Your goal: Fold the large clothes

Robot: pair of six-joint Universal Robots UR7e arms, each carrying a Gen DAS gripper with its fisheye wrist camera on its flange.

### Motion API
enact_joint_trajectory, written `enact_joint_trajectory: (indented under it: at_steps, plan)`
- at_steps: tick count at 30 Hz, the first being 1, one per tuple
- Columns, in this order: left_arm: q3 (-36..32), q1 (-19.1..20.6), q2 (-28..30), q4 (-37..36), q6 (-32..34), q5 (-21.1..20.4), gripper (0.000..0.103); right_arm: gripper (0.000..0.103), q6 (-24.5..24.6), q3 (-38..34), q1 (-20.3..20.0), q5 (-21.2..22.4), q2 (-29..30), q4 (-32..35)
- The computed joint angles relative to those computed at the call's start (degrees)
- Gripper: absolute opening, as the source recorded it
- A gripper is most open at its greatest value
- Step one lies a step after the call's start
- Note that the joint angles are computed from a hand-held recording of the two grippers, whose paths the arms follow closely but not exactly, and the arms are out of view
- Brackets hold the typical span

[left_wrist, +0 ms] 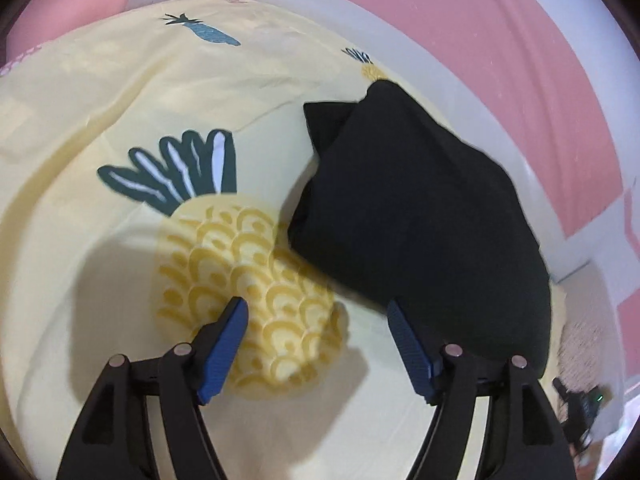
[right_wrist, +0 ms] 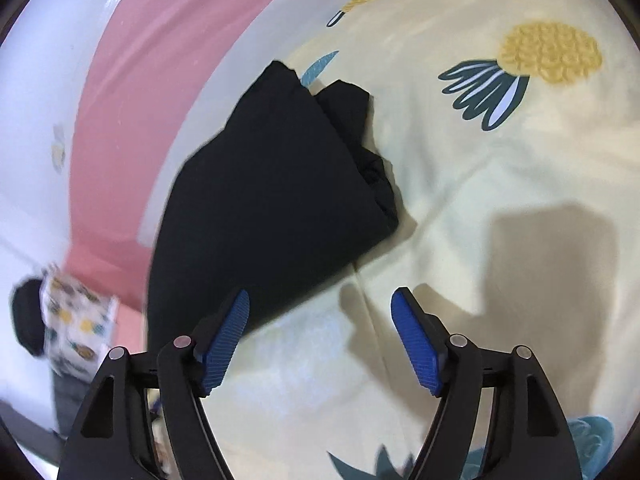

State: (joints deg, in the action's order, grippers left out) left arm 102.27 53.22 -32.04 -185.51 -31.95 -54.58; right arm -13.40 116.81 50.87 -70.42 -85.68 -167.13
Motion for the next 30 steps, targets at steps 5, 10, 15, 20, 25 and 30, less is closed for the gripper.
enact_joint_trajectory:
  at_steps: [5, 10, 15, 20, 25, 30]
  plan:
    - [-5.0, 1.7, 2.7, -0.1, 0.4, -2.9, 0.083, 0.077, 2.6, -4.2, 1.1, 0.1, 4.1, 1.4]
    - [-11.2, 3.1, 5.6, -0.1, 2.6, -4.1, 0.091, 0.082, 5.5, -8.3, 2.2, 0.7, 8.2, 1.6]
    - [-16.7, 3.4, 8.7, 1.4, 4.3, -2.2, 0.085, 0.082, 7.7, -11.5, 3.6, -0.6, 10.9, 0.9]
    - [-18.8, 1.6, 9.6, 4.5, 7.6, 3.3, 0.057, 0.051, 8.9, -11.7, 4.3, -2.3, 11.0, -0.8]
    - [-16.8, -1.3, 6.7, 9.1, 9.4, 6.9, 0.033, 0.036, 6.7, -9.8, 5.4, -3.5, 7.3, 0.8]
    - [-6.7, -4.3, 0.1, 7.4, 7.3, 5.9, 0.033, 0.035, 2.4, -1.8, 2.5, -0.5, -1.9, 4.2]
